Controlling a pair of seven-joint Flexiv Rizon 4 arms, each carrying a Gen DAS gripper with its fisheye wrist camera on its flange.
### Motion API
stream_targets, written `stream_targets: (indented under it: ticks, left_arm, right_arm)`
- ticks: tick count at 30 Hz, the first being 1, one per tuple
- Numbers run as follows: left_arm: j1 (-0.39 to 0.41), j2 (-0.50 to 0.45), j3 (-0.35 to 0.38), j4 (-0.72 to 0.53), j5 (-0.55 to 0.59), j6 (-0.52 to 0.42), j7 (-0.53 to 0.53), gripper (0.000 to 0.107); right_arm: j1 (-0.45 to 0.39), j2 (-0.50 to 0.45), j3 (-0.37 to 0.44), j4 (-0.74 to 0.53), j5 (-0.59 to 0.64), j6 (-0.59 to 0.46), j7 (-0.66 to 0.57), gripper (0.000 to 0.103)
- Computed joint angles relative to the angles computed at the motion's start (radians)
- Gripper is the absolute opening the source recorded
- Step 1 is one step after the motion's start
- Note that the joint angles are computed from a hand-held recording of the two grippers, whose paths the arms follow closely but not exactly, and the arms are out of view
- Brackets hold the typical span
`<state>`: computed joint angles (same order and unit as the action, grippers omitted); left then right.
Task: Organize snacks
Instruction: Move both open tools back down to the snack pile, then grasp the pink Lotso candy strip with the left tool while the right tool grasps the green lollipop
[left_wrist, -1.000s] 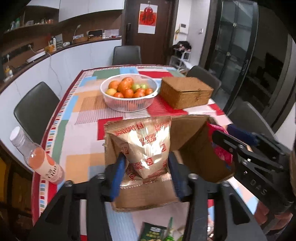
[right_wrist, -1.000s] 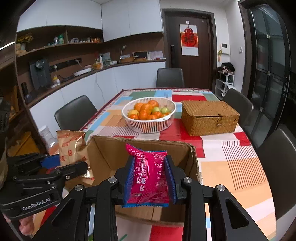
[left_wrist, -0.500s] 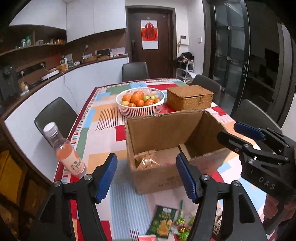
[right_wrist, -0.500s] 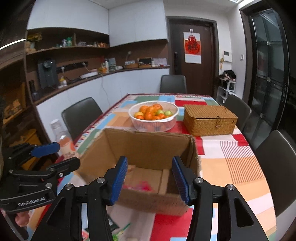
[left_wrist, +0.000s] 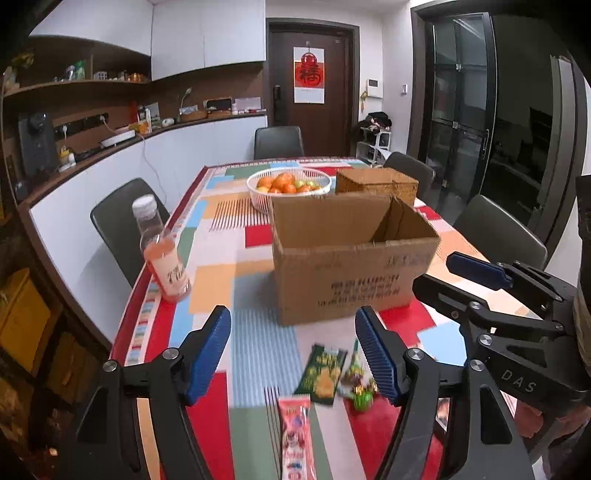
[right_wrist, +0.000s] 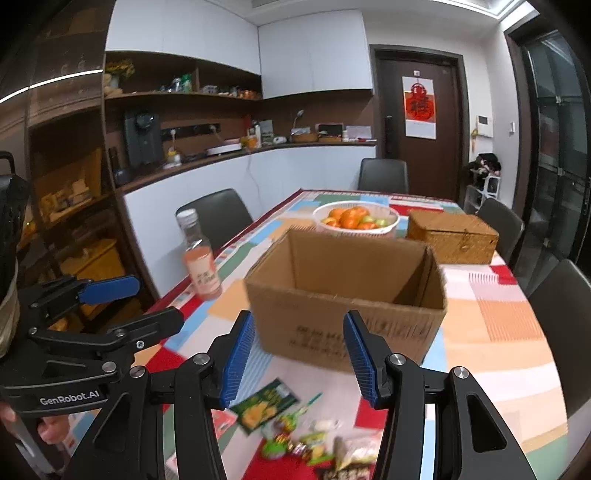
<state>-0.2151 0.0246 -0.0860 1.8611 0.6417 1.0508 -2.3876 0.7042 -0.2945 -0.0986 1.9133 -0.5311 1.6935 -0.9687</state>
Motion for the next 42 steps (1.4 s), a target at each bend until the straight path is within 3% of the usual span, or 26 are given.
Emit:
stream_targets:
  ticks: [2, 9, 11, 14, 26, 42]
  left_arm:
    - [-0.007, 0.017, -0.003, 0.024, 0.003, -0.02, -0.009, 0.069]
    - [-0.008, 0.045, -0.021, 0.097, -0.01, -0.048, -0.006, 0.069]
    - [-0.008, 0.042, -0.022, 0.118, -0.035, -0.053, 0.004, 0.069]
    - [-0.009, 0.034, -0.019, 0.152, -0.072, -0.045, 0.013, 0.069]
    - [-0.02, -0.044, 0.008, 0.222, -0.17, -0.006, 0.054, 0.069]
    - [-0.056, -0.186, 0.075, 0.158, -0.205, 0.02, 0.09, 0.068]
  right_arm:
    - [0.011, 0.011, -0.005, 0.026, -0.005, 0.0, 0.002, 0.051]
    - [-0.148, 0.008, 0.228, 0.057, 0.075, -0.077, -0.074, 0.051]
    - [-0.212, -0.004, 0.323, 0.05, 0.13, -0.122, -0.129, 0.051]
    - [-0.257, -0.017, 0.398, 0.049, 0.203, -0.174, -0.192, 0.051]
    - [-0.253, -0.063, 0.434, 0.027, 0.344, -0.287, -0.29, 0.047]
    - [-0.224, -0.151, 0.42, -0.066, 0.411, -0.387, -0.354, 0.039]
